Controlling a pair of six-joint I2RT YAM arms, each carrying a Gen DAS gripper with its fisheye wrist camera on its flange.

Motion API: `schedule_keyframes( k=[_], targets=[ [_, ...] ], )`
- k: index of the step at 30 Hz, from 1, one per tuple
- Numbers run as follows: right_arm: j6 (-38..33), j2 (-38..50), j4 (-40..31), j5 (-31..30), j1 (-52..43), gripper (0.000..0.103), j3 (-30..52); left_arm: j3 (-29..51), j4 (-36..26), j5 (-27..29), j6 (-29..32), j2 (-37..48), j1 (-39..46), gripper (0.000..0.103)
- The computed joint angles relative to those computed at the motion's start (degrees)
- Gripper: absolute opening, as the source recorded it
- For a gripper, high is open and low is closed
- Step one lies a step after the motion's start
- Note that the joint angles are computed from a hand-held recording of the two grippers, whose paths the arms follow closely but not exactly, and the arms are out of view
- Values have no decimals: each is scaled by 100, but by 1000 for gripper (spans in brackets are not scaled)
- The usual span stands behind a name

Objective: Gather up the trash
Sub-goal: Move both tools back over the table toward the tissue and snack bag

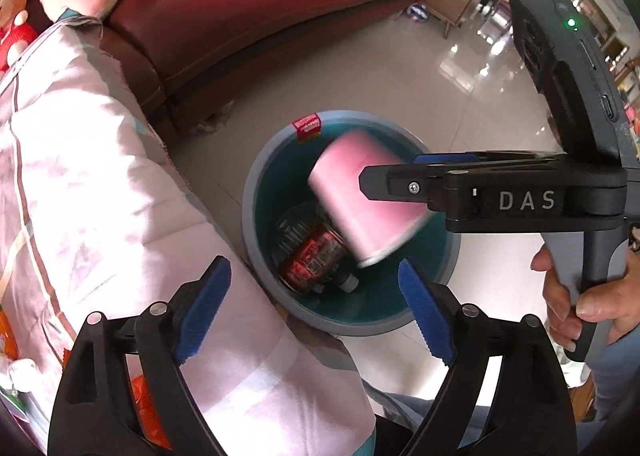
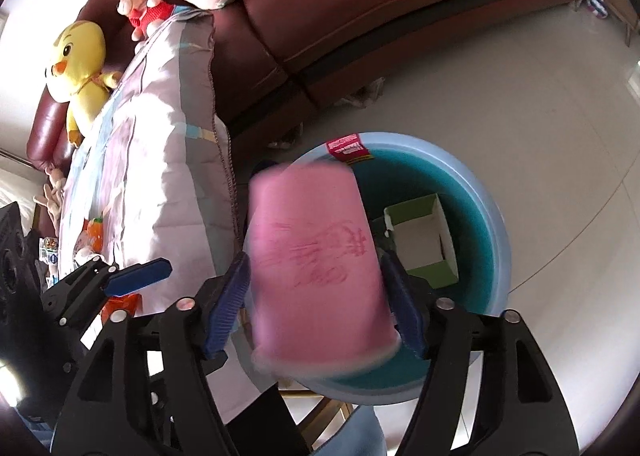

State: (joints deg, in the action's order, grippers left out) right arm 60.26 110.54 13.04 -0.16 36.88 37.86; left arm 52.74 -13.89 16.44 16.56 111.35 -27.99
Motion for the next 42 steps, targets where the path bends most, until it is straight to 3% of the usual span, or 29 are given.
schedule_keyframes(
  k=[8, 15, 26, 32, 38, 42],
  targets=[
    [165, -203, -569, 226, 193, 79, 71, -335, 29, 186, 56, -346, 251, 87],
    [475, -327, -919, 352, 559, 79, 189, -659, 4, 315, 301, -812, 626, 87],
    [616, -259, -1932, 683, 1247, 79, 1212, -1014, -329, 721, 1043, -1570, 1936, 88],
    [426, 281, -2625, 716, 1553, 79, 2370, -884, -732, 1072, 1827, -1636, 3257, 89],
    [24, 1152, -3617, 716, 1804, 79, 4152, -396, -1209, 1341, 2609, -1299, 4625, 90],
    [-354, 2002, -4581, 700, 1943, 79, 5860, 171, -1580, 1492, 3108, -903, 5513, 90]
  ],
)
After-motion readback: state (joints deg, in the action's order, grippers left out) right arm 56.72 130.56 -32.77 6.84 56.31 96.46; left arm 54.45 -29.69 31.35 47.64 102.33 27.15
